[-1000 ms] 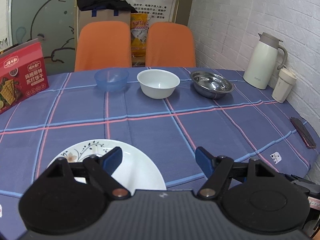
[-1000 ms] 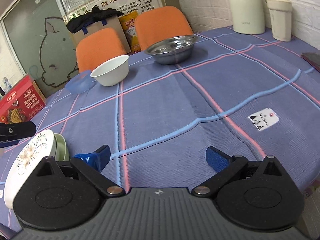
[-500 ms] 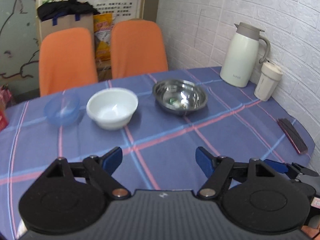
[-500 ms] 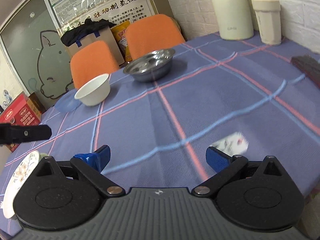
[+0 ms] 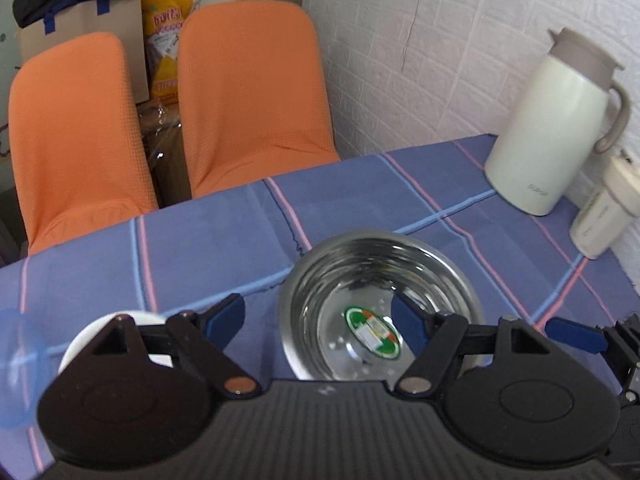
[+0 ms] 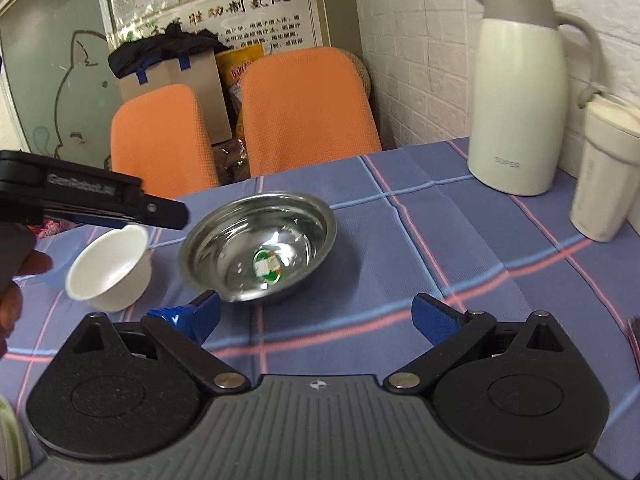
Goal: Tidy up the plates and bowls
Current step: 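Lower the left tool onto the steel bowl rim and close it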
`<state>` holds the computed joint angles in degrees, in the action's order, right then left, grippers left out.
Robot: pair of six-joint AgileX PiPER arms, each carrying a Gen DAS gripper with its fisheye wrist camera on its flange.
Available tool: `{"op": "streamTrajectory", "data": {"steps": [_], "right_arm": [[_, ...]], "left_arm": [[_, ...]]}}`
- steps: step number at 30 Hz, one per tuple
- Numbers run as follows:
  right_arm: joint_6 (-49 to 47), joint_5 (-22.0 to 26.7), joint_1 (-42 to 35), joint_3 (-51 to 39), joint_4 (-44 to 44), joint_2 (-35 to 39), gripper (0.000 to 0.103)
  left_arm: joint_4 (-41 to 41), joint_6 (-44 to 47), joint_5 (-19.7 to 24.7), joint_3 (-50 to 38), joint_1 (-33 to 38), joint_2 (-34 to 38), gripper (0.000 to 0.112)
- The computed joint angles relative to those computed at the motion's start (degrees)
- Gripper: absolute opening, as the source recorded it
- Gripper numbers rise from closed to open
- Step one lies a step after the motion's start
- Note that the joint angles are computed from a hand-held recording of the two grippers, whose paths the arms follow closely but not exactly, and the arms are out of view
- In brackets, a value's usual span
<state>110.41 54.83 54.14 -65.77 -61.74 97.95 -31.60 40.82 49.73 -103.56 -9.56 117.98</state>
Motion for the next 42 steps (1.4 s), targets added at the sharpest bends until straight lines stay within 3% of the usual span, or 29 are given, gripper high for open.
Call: {"op": "streamTrajectory", "data": {"steps": [5, 10, 12, 15, 18, 25, 32, 42], "right_arm": [[-8.61, -5.31, -9.00, -5.45, 5.01, 5.73, 0.090], [-14.00, -9.36, -11.95, -7.91, 7.98, 9.92, 0.090], [-14.32, -8.76, -11.32, -8.82, 6.69, 10.93, 0.089], [-15.35, -10.96, -11.10, -9.33, 6.13, 11.36, 0.089], [-19.46, -13.17, -10.91, -10.02, 8.15, 11.28, 0.088], [-22.03, -11.70, -6.58, -8.99, 11.62, 7.73, 0.090], [-14.34, -5.37, 1.46, -7.60, 12.33, 4.60, 0.091], [-1.70, 2.58, 16.85, -10.37, 10.01, 7.03, 0.091]], "left_arm": [[3.81, -3.33, 0.35, -5.57, -1.94, 5.56, 0.074], [3.83, -3.05, 2.03, -8.47, -2.45, 8.53, 0.069], [4.05, -3.97, 5.19, -10.96, -2.41, 10.20, 0.047], [2.89, -0.90, 7.11, -10.37, -1.92, 9.73, 0.033], [1.58, -0.26, 10.81, -10.42, -0.95, 9.13, 0.033], [1.63, 2.11, 11.12, 0.04, 1.00, 1.97, 0.033], [-0.36, 10.08, 7.42, 19.74, 4.49, -12.91, 0.035], [-4.47, 25.71, 7.86, 41.40, 17.67, -30.61, 0.036]]}}
